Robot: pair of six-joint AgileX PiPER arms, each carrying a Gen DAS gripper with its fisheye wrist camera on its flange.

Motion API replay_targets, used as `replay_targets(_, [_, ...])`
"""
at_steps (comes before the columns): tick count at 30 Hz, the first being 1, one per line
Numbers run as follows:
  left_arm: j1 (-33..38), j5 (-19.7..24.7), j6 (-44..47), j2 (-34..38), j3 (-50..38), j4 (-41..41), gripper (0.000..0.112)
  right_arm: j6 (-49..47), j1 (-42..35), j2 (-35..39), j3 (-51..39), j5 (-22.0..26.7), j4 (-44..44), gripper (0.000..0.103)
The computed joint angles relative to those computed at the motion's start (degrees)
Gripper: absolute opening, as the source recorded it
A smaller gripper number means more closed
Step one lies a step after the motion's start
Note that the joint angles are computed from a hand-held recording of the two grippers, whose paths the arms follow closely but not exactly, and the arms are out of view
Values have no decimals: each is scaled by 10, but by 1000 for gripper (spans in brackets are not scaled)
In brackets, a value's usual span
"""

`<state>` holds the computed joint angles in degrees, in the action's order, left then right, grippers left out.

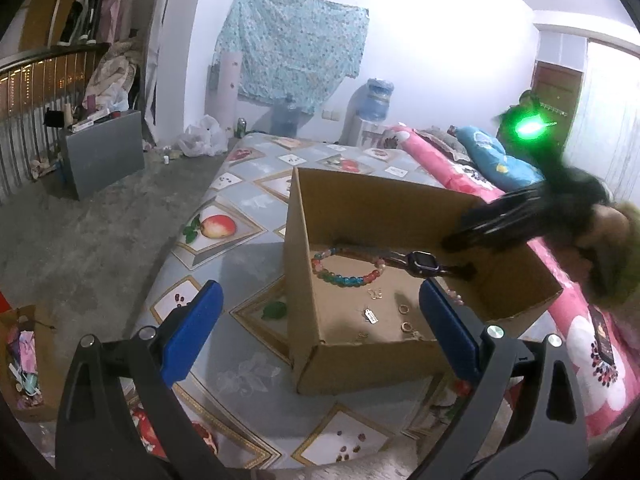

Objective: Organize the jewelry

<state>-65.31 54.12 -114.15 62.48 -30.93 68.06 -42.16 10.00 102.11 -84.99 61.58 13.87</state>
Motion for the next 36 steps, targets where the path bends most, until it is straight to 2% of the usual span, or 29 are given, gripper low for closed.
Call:
replay_targets(4, [55,-45,12,12,4,10,95,52,53,100,-78,18,-89,69])
replay_targets(7, [84,-73,14,15,8,15,95,83,78,135,-88,3,-159,53])
replay_targets(9, [96,-87,13,16,10,19,95,117,87,129,-71,-29,-213,38])
replay_targets(10, [105,-97,11,17,13,22,95,128,83,132,-76,-27,-221,37])
replay_targets(13, [112,-112,-3,22,18,34,95,135,63,139,-98,-5,-198,37])
replay_targets(16, [121,-130,-7,28,23,39,95,152,67,112,-66,-30,-209,37])
replay_targets(18, [130,-142,-3,31,24,42,95,133,67,99,-59,-36,-181,39])
replay_targets(21, [129,-139,-3,35,25,47,95,81,63,83,-59,-12,-102,39])
replay_targets(24, [136,-150,-4,34,26,44,95,85,83,116,-91,20,-95,38])
replay_targets(27, [141,-158,-4,30,31,42,95,99,101,147,-108,32,-100,29])
replay_targets(36, [152,-172,0,17,41,35,95,72,108,186,-166,70,-12,29])
